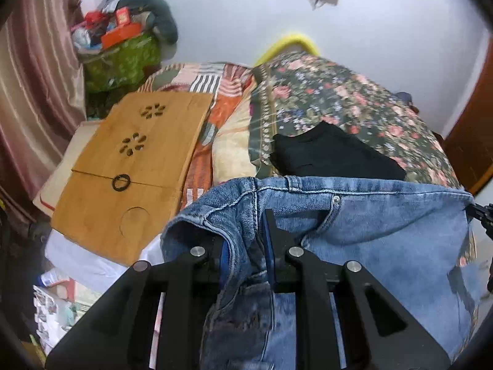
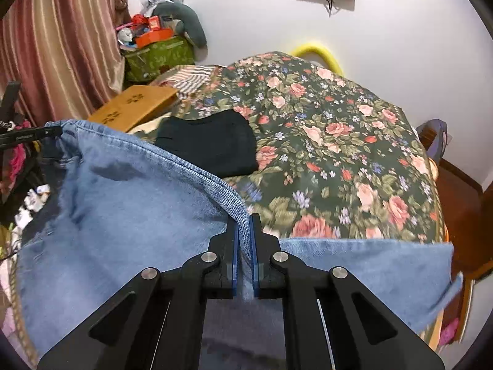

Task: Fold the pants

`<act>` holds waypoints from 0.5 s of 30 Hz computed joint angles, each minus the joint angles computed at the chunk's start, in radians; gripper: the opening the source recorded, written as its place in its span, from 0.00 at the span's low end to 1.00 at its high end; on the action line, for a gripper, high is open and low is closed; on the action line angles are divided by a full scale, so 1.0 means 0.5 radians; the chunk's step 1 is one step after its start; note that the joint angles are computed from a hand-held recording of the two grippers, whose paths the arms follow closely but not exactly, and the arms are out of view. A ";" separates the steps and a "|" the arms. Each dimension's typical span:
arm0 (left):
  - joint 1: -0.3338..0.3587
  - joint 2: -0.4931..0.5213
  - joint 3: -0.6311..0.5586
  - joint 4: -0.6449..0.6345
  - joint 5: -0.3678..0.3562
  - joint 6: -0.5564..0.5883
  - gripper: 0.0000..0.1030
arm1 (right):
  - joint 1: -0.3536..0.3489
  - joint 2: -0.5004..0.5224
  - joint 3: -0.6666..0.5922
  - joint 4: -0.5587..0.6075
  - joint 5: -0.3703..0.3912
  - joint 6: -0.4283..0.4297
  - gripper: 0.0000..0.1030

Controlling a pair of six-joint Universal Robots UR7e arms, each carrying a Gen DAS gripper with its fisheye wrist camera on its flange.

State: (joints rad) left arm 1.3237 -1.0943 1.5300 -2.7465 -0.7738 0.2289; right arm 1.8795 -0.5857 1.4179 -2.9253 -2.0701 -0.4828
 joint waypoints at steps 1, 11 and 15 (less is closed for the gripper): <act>-0.015 -0.041 0.053 -0.017 0.002 0.015 0.19 | 0.019 -0.039 0.073 -0.030 -0.007 0.002 0.05; -0.158 -0.542 0.596 0.028 -0.031 0.015 0.19 | 0.152 -0.323 0.621 -0.185 -0.040 0.236 0.05; -0.185 -0.717 0.799 0.073 -0.012 0.060 0.19 | 0.184 -0.385 0.800 -0.229 -0.049 0.327 0.05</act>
State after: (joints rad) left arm 1.2312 -1.4526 1.9296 -2.7102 -0.7801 0.2590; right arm 1.9714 -0.7782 1.8181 -3.0399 -2.0945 -0.3191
